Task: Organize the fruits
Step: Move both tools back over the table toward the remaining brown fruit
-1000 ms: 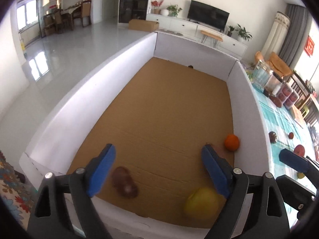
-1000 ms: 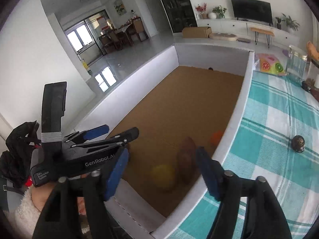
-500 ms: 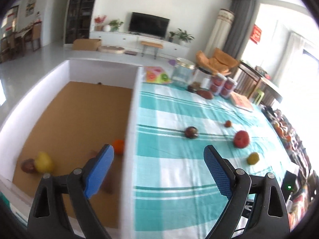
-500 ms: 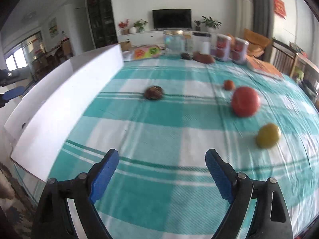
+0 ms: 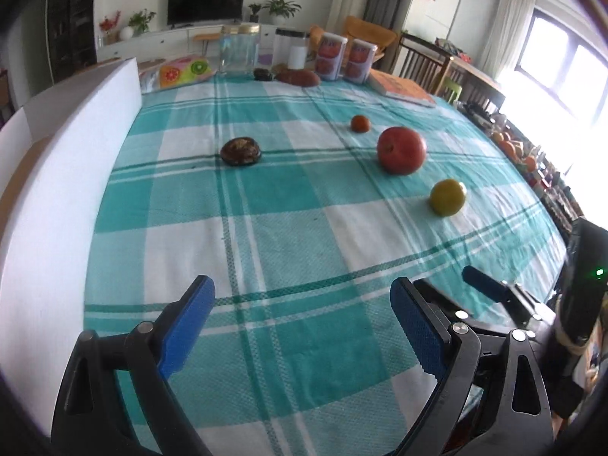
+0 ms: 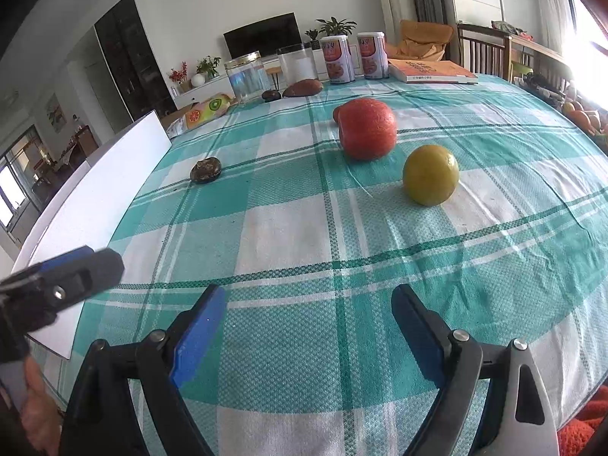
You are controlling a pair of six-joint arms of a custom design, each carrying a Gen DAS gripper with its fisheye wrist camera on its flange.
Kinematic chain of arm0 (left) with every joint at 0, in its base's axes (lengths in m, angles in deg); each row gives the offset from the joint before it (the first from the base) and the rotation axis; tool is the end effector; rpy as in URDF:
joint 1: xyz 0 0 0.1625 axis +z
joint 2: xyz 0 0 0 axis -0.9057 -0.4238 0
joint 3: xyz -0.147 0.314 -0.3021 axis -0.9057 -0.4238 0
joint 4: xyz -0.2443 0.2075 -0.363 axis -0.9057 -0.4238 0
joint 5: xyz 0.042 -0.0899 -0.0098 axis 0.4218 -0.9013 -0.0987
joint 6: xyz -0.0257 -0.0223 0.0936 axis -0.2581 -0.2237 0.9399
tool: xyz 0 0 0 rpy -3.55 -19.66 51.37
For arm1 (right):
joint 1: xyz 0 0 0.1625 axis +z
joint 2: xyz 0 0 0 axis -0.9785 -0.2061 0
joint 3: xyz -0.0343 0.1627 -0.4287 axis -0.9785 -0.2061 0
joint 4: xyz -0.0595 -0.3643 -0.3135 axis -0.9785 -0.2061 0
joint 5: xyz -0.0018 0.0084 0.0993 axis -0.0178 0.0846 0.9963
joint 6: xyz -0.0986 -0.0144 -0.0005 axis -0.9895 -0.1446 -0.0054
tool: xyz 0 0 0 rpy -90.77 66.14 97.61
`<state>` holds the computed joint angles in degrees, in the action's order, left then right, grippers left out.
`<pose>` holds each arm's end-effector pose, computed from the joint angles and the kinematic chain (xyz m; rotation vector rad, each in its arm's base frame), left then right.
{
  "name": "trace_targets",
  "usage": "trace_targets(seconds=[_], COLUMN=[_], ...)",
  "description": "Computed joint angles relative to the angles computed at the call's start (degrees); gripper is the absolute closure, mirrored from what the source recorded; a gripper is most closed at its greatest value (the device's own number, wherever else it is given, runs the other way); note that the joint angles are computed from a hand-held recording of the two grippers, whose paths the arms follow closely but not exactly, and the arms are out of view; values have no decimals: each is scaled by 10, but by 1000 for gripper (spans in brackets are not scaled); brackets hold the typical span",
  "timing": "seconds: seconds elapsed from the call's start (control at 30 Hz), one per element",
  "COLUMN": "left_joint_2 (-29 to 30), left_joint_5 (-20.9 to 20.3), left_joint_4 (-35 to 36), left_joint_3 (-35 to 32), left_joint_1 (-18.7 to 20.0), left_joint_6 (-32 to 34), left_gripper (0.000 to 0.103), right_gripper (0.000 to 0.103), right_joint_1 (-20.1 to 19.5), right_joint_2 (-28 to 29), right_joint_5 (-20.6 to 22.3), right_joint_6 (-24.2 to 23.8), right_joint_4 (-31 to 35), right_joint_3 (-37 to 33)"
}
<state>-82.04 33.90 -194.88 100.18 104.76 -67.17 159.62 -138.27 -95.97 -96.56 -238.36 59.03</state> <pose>-0.3345 -0.5565 -0.0273 0.1745 2.3673 -0.8785 0.0351 -0.5561 0.1917 0.5187 -2.5336 0.8551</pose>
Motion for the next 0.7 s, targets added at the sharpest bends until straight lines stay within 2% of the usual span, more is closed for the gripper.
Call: trace_targets(seconds=[0.3,0.37,0.43,0.6,0.7], left_joint_2=[28,30,35,34,37], left_joint_5=[45,42,54,47,51], left_joint_4=[2,11,-12,-29,-4], left_joint_3=[-8,-10,-5,-1,-9], left_joint_1=[35,42,41,42,42], left_joint_6=[0,-4,10,21,16], left_gripper=[8,8,8,6,4], right_gripper=[15,15,15,15,15], right_joint_1=[0,1,2,3,3], right_joint_2=[5,7,9,12,12], right_joint_5=[-11,-15,-19,-25,-23], right_joint_6=[6,5,6,7,5], right_joint_4=[9,9,11,12,6], right_joint_3=[-4,-4,-6,-7,-5])
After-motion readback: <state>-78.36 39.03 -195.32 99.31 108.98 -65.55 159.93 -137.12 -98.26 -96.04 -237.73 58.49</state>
